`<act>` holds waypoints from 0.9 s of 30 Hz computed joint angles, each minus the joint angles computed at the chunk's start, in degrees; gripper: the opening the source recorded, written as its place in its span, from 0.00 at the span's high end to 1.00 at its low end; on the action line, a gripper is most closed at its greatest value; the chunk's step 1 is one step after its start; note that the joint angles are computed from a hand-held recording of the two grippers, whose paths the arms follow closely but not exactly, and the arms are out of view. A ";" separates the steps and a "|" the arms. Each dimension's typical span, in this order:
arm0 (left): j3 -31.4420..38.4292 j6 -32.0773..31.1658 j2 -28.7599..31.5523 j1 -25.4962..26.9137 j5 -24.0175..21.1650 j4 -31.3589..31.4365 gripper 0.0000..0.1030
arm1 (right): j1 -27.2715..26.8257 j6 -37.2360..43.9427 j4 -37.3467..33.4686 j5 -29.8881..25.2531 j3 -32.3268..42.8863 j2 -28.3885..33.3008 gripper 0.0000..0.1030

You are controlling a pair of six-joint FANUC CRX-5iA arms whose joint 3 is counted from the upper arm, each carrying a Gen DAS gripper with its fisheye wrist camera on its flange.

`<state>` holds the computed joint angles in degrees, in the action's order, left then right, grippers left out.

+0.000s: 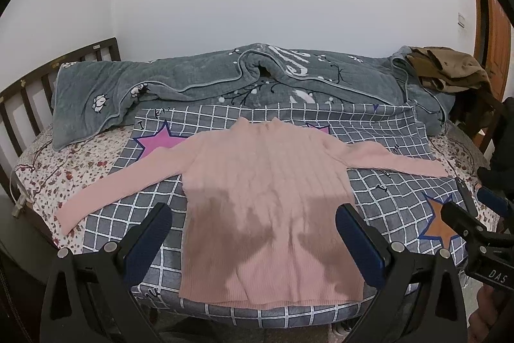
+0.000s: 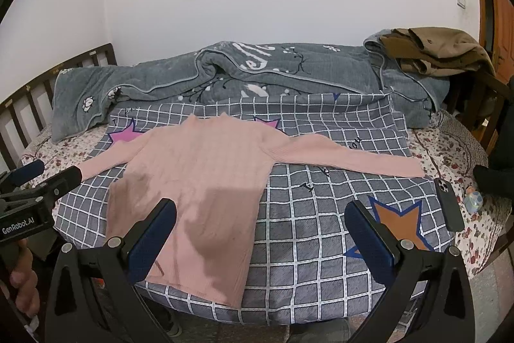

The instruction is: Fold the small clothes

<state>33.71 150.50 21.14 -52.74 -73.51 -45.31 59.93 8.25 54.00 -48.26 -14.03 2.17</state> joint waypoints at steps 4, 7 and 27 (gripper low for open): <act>0.11 -0.17 -0.06 -0.08 -0.32 -0.11 0.00 | 0.26 -0.36 0.13 0.13 -0.47 -0.45 0.01; 0.33 0.22 -0.07 -0.25 -0.43 -0.52 0.00 | 0.31 -0.30 0.10 0.09 -0.51 -0.60 0.01; 0.18 0.17 -0.28 -0.11 -0.35 -0.44 0.00 | 0.53 -0.53 0.20 0.20 -0.42 -0.96 0.01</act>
